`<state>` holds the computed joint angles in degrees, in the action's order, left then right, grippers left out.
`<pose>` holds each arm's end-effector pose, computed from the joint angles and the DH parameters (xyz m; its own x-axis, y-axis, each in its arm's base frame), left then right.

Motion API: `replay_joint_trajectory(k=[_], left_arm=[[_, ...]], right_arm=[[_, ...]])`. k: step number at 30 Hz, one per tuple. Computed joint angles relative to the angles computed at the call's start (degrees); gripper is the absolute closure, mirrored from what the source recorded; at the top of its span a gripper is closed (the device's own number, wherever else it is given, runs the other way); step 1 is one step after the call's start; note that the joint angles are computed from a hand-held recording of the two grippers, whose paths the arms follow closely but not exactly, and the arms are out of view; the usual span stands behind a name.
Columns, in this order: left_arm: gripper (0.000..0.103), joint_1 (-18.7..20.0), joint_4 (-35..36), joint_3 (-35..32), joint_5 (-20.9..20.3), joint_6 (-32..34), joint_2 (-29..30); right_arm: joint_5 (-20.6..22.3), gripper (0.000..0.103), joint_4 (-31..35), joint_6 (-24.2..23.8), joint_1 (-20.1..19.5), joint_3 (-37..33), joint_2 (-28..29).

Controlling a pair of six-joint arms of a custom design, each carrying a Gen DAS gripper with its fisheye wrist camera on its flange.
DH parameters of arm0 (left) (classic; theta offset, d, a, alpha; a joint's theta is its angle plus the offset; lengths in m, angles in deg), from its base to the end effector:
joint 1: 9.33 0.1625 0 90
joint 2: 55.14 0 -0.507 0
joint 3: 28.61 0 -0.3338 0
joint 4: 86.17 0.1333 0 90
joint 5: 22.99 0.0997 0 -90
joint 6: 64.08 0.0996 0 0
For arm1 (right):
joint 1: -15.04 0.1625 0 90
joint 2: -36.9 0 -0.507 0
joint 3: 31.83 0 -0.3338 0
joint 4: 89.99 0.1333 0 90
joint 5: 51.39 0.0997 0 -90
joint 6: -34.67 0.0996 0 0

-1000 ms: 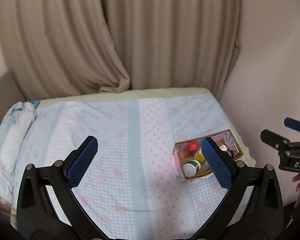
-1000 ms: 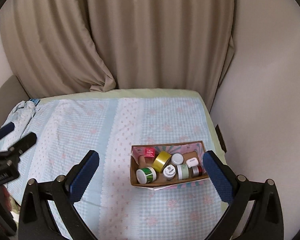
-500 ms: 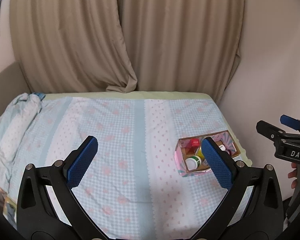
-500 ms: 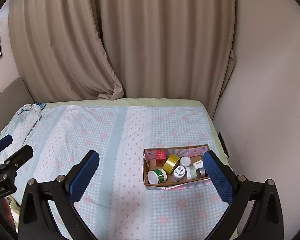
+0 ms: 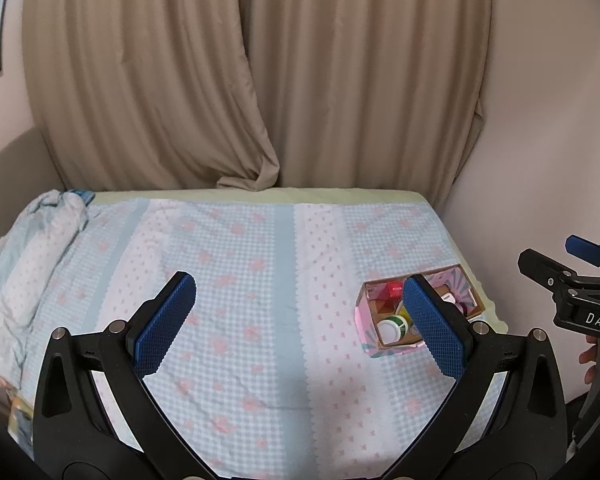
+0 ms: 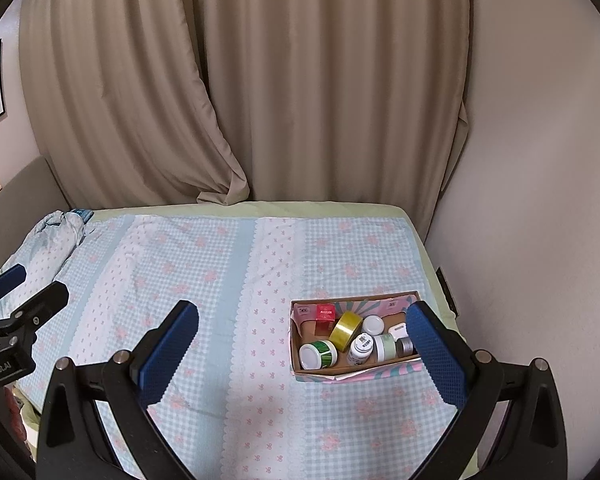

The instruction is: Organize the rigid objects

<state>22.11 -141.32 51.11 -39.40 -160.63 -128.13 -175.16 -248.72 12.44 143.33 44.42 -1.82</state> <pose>-0.3377 -0.4747 0.5210 -0.6792 -0.4530 -0.5775 0.3204 0.5249 -0.7886 0.5497 -0.5706 0.2571 -0.5686 -0.5216 0.6361 -0.8050 0.5121 -0.2996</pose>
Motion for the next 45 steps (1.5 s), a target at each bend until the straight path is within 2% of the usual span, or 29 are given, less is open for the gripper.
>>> replay_joint_trajectory(k=[14,34,38,40,43,45], left_arm=[[0.000,0.0,2.6,-1.1,0.6,-2.4,0.6],[0.000,0.5,-0.3,-0.9,0.9,0.6,0.5],[0.000,1.0,1.1,-1.8,0.7,0.7,1.1],[0.000,1.1,-1.2,-1.0,1.0,2.1,0.8],[0.000,1.0,-10.3,2.4,1.9,7.1,-0.7],[0.000,1.0,-8.6,2.0,2.3,4.8,-0.7]], right_arm=[[0.4,0.000,-0.3,-0.4,-0.2,-0.3,0.1],[0.1,0.000,-0.9,-0.6,-0.8,-1.1,0.5],[0.0,0.000,-1.2,-0.6,-0.8,-1.0,0.5],[0.1,0.000,-1.1,-0.6,-0.8,-1.1,0.5],[0.1,0.000,-1.6,-0.7,-0.8,-0.9,0.6],[0.0,0.000,-1.8,-0.7,-0.8,-0.8,0.6]])
